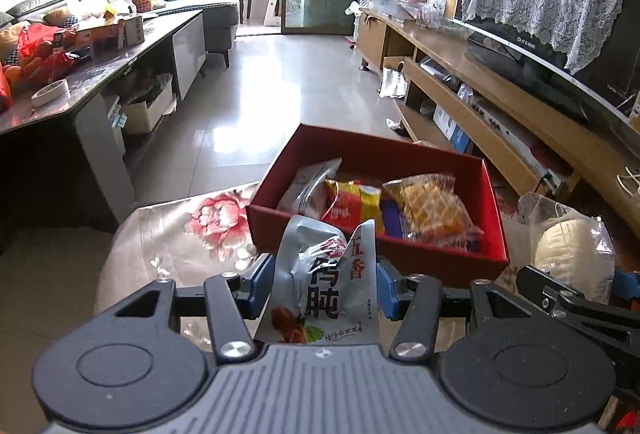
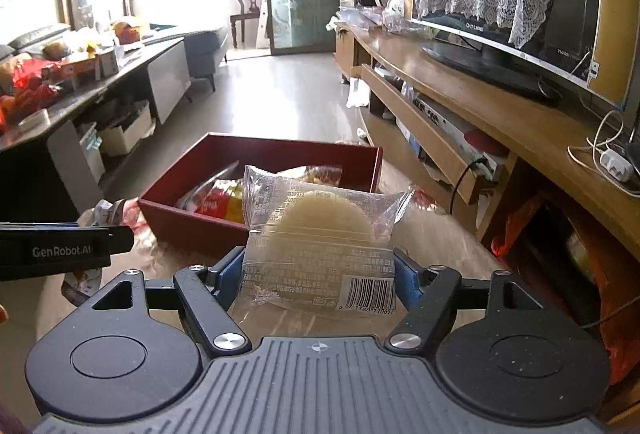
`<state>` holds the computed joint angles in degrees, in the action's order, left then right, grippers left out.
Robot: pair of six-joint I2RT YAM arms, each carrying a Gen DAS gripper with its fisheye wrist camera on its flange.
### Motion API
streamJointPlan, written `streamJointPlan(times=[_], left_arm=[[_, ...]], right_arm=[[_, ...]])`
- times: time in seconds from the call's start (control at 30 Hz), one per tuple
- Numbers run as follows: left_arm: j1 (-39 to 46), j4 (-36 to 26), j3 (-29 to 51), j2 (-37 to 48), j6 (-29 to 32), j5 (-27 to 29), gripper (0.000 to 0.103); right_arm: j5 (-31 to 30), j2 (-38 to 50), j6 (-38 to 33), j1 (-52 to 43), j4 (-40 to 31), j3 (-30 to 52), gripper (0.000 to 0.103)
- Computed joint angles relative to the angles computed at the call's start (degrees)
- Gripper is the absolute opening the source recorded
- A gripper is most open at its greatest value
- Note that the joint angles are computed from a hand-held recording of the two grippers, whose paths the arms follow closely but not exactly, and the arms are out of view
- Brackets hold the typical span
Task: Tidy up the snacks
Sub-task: 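Lift both held packets and carry them over the red box, then lower both packets into the red box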
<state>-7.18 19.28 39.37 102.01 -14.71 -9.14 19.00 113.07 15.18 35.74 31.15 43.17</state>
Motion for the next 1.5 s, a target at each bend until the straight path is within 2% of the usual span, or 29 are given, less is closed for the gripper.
streamJointPlan(times=[0.57, 1.5], left_arm=[[0.51, -3.16, 12.74, 7.65, 1.25, -1.4, 0.054], [-0.03, -14.05, 37.48, 25.94, 0.41, -3.29, 0.054]], right_arm=[[-1.82, 5.12, -2.67, -2.72, -2.79, 10.94, 0.079], [-8.01, 18.89, -2.29, -7.94, -17.0, 33.6, 0.079]])
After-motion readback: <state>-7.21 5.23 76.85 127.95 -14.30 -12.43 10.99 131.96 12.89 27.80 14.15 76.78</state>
